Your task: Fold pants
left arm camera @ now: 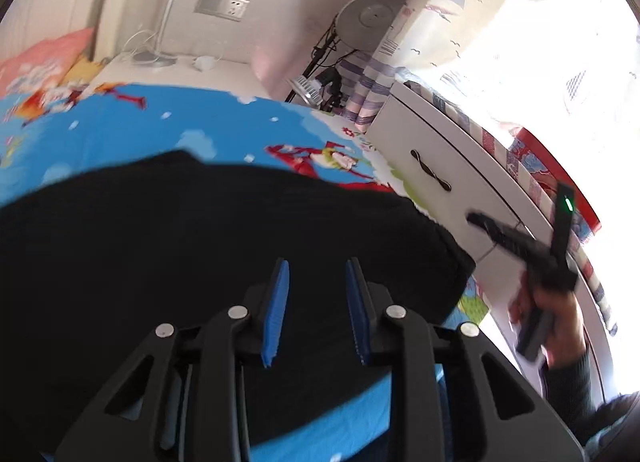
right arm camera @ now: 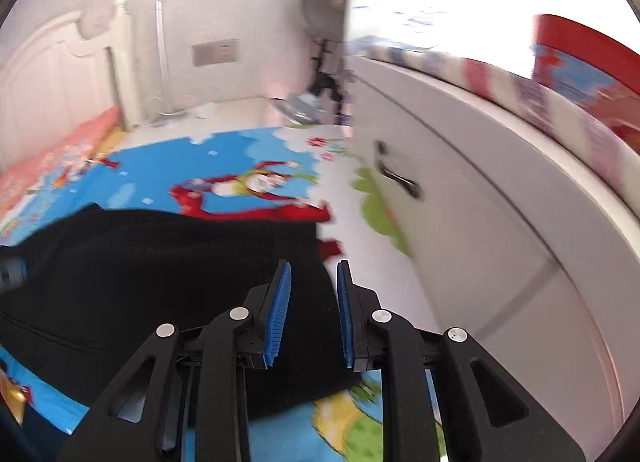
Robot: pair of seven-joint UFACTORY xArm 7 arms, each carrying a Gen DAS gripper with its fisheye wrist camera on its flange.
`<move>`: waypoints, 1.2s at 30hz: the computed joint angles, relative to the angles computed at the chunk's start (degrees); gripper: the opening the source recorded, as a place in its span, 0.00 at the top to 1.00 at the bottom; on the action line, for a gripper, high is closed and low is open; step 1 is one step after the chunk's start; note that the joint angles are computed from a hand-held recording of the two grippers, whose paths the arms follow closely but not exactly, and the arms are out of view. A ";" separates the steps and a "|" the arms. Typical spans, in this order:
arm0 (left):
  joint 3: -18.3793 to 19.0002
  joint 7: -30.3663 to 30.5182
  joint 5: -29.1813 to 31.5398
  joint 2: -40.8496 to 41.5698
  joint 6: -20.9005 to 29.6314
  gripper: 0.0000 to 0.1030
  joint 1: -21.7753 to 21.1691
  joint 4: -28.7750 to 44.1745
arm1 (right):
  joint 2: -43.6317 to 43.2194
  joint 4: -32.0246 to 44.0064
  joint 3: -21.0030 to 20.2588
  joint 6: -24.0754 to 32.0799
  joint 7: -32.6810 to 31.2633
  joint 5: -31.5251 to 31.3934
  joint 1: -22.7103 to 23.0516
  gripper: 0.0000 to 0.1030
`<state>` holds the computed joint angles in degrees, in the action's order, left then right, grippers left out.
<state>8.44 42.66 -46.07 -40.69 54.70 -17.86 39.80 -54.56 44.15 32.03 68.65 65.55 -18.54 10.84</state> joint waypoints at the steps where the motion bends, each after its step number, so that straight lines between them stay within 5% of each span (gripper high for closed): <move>1: 1.15 0.38 0.97 -2.40 0.88 0.72 1.25 -1.88 | 2.53 0.58 -1.29 -2.43 -1.48 -0.43 -0.41 0.85; 4: 5.47 0.51 3.01 -6.39 3.82 0.72 4.99 -5.40 | 10.99 1.87 -4.83 -8.53 -4.59 -2.00 0.22 0.85; 10: 11.90 2.01 5.60 -6.96 5.74 0.72 12.24 -6.80 | 27.47 9.90 -1.96 3.73 -7.55 -6.98 -2.12 0.85; 14: 13.37 7.03 -0.06 0.47 3.48 0.67 8.85 0.44 | 34.25 15.74 2.01 13.55 -4.85 -12.80 -0.95 0.85; 20: 6.98 10.58 -2.82 25.10 4.85 0.67 3.75 23.46 | 32.30 12.99 -0.55 13.66 -1.44 -14.72 3.87 0.85; 26: -3.27 11.79 15.52 41.42 5.00 0.51 3.63 38.52 | 33.03 12.34 -3.77 13.35 1.07 -16.93 7.69 0.85; 27: -4.49 12.03 19.87 41.91 2.37 0.68 3.30 37.96 | 33.02 12.19 -4.25 13.29 1.71 -17.23 8.36 0.85; 28: -5.15 10.18 24.82 42.67 -1.57 0.95 2.57 37.04 | 32.82 11.82 -4.66 13.20 2.58 -17.65 9.05 0.85; 29: -7.33 6.52 27.37 45.09 -3.11 0.94 4.24 38.52 | 33.00 11.74 -4.97 13.32 2.99 -18.11 9.59 0.85; 31: -5.72 2.26 28.66 47.64 -7.21 1.00 2.90 39.74 | 33.48 11.87 -5.38 13.90 3.37 -18.90 10.57 0.85; 34: -9.44 2.59 18.59 47.69 -4.21 0.97 9.09 41.66 | 32.80 11.06 -6.54 13.01 3.96 -19.08 11.67 0.85; 35: -10.09 4.10 14.35 46.22 -2.87 0.92 10.87 41.28 | 32.44 10.66 -6.74 12.56 4.45 -19.15 11.84 0.85; 36: -10.68 5.32 12.51 45.16 -1.58 0.77 11.87 41.01 | 32.35 10.46 -6.67 12.43 4.96 -19.41 11.88 0.85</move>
<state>-2.24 47.99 -33.56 4.47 53.13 -5.99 80.80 -22.21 54.61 25.37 81.07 70.51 -37.96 22.72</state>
